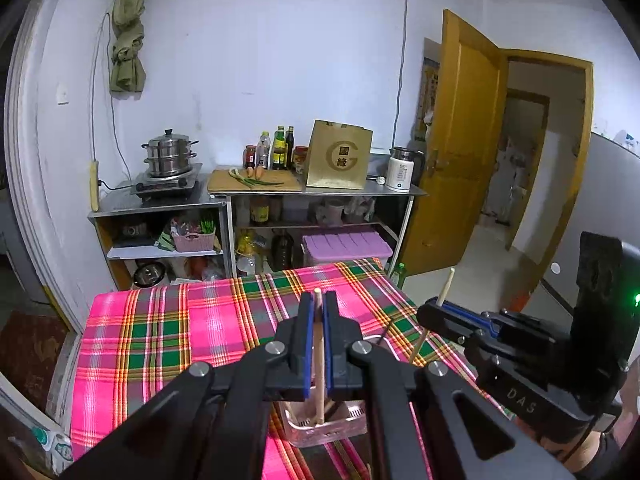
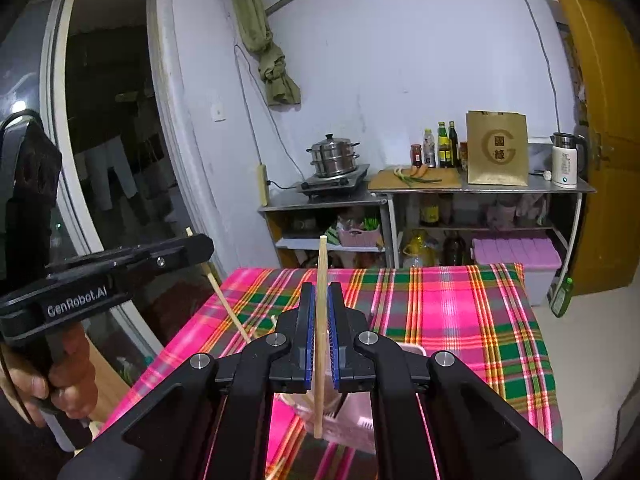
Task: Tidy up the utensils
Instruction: 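Lower both chopsticks into the basket and open both tools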
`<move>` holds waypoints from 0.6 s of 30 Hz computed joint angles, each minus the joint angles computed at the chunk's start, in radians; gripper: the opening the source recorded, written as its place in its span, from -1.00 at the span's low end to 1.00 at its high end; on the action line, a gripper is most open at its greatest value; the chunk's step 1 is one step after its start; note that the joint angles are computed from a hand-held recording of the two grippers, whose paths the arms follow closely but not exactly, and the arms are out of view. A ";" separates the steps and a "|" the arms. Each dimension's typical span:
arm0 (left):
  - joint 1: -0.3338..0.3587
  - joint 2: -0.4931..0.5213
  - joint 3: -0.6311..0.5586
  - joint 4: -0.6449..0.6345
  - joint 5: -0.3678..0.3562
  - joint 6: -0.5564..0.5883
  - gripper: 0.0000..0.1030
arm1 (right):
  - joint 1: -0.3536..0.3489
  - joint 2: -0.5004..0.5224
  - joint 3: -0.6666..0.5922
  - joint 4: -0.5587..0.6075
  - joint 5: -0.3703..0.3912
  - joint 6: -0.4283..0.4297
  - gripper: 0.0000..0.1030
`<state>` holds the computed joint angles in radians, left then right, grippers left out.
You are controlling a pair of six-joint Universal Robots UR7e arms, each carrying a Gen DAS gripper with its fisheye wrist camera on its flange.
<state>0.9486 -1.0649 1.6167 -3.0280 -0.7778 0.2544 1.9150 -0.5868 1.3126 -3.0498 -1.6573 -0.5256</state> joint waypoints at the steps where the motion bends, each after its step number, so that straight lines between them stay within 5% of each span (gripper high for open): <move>1: 0.002 0.000 -0.001 0.003 0.000 -0.001 -0.91 | -0.001 0.010 -0.016 0.002 0.003 0.004 -0.88; 18: 0.092 0.051 -0.015 0.025 -0.064 -0.033 -0.91 | -0.032 0.118 -0.097 0.022 0.000 0.007 -0.88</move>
<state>1.0410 -1.0135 1.6016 -3.0030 -0.8422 0.2216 1.8831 -0.4690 1.2155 -3.0275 -1.6573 -0.5183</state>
